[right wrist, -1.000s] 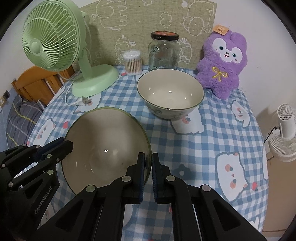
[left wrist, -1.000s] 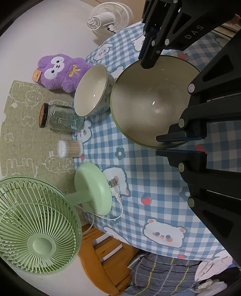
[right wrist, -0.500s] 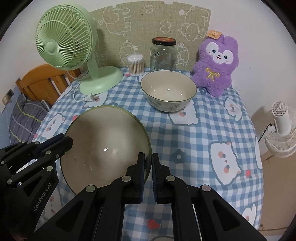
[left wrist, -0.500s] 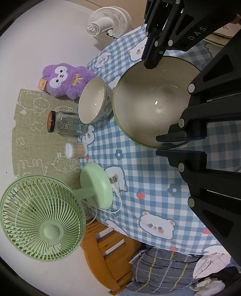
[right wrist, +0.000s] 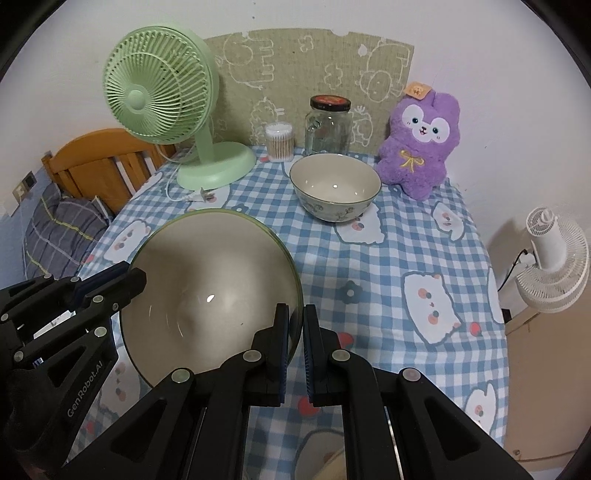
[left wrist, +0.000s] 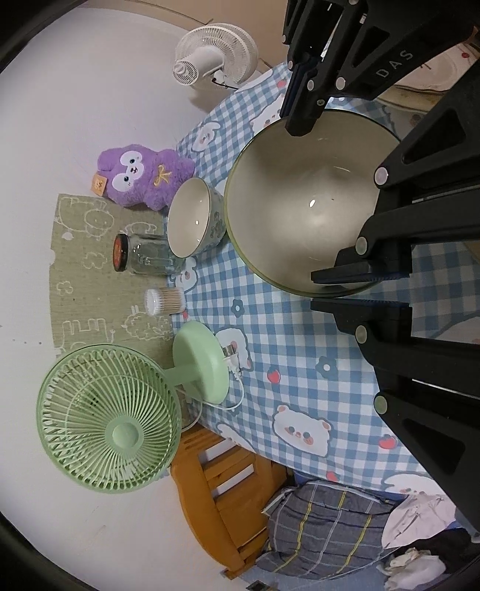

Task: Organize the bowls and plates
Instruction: 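Lift the second bowl with both tools and carry it toward the plate stack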

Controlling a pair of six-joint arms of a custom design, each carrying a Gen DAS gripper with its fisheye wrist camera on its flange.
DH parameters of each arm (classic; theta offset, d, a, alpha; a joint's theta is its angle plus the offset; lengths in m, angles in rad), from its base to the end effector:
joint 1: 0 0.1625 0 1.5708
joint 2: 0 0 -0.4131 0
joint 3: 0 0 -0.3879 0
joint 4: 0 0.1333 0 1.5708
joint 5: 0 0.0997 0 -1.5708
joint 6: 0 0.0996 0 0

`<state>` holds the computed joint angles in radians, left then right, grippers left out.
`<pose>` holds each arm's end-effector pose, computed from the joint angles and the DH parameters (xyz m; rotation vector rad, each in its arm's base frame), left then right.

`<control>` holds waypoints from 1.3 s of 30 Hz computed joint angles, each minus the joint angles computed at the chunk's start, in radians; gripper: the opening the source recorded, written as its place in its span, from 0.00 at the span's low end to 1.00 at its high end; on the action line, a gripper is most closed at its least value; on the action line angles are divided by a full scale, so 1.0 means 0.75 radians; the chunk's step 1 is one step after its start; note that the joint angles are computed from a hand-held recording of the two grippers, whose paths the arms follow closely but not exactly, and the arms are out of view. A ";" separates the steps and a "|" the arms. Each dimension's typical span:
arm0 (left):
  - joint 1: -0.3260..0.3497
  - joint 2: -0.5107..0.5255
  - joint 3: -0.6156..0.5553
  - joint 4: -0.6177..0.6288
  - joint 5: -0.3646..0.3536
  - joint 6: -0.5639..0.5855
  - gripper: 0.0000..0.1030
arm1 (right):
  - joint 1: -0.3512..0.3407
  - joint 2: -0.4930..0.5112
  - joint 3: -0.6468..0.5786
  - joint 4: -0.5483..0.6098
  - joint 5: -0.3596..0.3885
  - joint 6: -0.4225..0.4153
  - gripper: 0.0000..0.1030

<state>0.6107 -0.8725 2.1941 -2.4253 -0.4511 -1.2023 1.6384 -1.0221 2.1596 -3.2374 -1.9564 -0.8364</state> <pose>-0.2250 -0.4296 0.0193 0.0563 2.0921 -0.9133 0.1301 -0.5033 0.1336 0.9948 -2.3583 0.4548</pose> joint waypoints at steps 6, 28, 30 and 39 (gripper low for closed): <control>-0.060 -0.029 0.023 0.103 -0.022 -0.112 0.04 | 0.004 -0.068 0.068 -0.001 0.007 -0.021 0.10; -0.252 -0.074 0.103 0.358 -0.102 -0.430 0.04 | -0.027 -0.249 0.288 -0.058 0.034 -0.101 0.10; -0.263 -0.079 0.101 0.370 -0.100 -0.441 0.04 | -0.027 -0.258 0.292 -0.060 0.037 -0.102 0.10; -0.286 -0.105 0.109 0.427 -0.106 -0.504 0.04 | -0.014 -0.305 0.316 -0.024 0.052 -0.097 0.10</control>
